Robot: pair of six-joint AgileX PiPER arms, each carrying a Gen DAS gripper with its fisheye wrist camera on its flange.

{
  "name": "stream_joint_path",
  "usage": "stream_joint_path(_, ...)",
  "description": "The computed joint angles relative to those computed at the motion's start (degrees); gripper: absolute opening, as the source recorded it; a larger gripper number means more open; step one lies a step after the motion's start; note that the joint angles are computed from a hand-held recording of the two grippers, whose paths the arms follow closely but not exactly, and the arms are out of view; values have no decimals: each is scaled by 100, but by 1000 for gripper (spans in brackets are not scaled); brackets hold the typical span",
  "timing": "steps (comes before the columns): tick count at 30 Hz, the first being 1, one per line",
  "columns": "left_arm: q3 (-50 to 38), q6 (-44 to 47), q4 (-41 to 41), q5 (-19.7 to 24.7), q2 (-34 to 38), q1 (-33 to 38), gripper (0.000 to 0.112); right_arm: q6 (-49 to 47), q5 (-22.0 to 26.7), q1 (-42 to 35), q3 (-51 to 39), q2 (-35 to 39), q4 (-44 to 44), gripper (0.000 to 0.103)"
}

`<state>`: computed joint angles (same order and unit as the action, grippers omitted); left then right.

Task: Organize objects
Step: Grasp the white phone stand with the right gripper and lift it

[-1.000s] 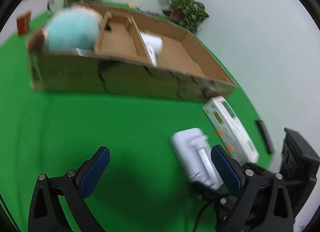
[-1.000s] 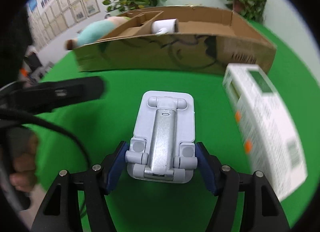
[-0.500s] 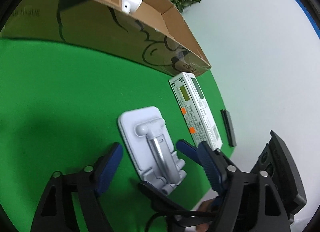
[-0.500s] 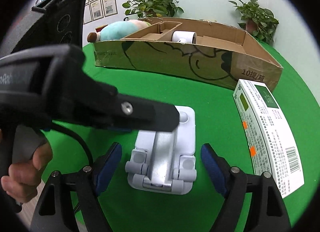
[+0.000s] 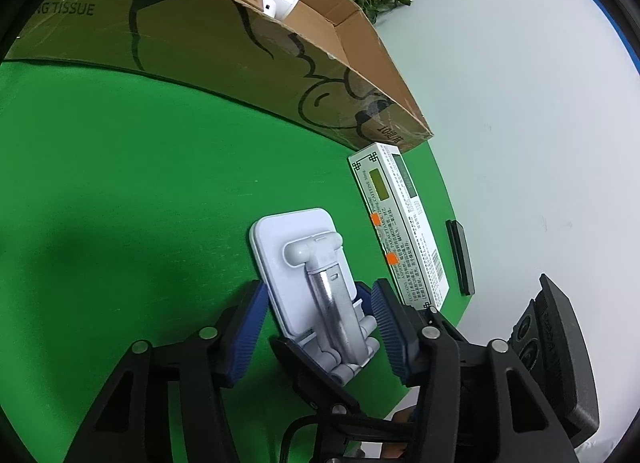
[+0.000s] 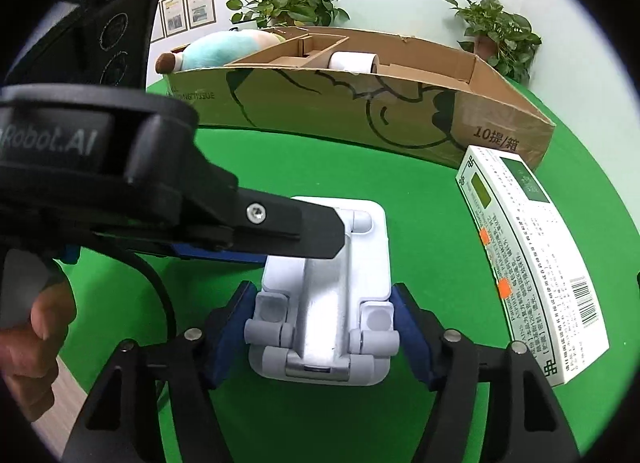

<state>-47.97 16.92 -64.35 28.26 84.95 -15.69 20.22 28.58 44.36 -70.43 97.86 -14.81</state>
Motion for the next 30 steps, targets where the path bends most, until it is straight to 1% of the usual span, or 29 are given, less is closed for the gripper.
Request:
stream_joint_path(4, 33, -32, -30, -43, 2, 3, 45, -5, 67, -52, -62, 26, 153, 66)
stream_joint_path(6, 39, -36, -60, -43, 5, 16, 45, -344, 48, -188, -39, -36, 674, 66)
stream_joint_path(8, 23, -217, 99, -46, -18, 17, 41, -989, 5, -369, 59, -137, 1589, 66)
stream_joint_path(9, 16, -319, 190, -57, -26, 4, 38, -1211, 40, -435, 32, -136, 1868, 66)
stream_joint_path(10, 9, -419, 295, -52, -36, 6, 34, -1329, 84, -479, -23, -118, 2020, 66)
stream_joint_path(12, 34, -360, 249, -28, -51, 23, 34, -1687, 164, -640, -152, -36, 2386, 66)
stream_joint_path(14, 88, -330, 205, -15, -118, 32, 34, -1859, 226, -713, -202, -14, 2573, 66)
stream_joint_path(17, 53, -523, 402, -64, -151, -47, 33, -1938, 209, -730, -120, -83, 2653, 66)
stream_joint_path(18, 40, -647, 538, -76, -181, -73, 32, -1807, 169, -649, 22, -200, 2582, 66)
stream_joint_path(20, 22, -845, 779, -91, -268, -103, 29, -1810, 179, -642, 67, -249, 2653, 66)
stream_joint_path(22, 10, -935, 896, -85, -408, -87, 23, -1734, 135, -602, -35, -141, 2650, 66)
stream_joint_path(23, 16, -1018, 994, -74, -525, -76, 15, -1669, 102, -578, -47, -149, 2604, 66)
stream_joint_path(24, -33, -1278, 1321, -82, -630, -94, 11, -1522, 44, -538, -35, -193, 2487, 65)
stream_joint_path(27, -173, -1910, 2107, -33, -945, -126, 11, -1238, -131, -384, -32, -346, 2124, 65)
stream_joint_path(30, -353, -2239, 2572, 106, -1185, -65, 11, -913, -211, -250, -181, -394, 1723, 65)
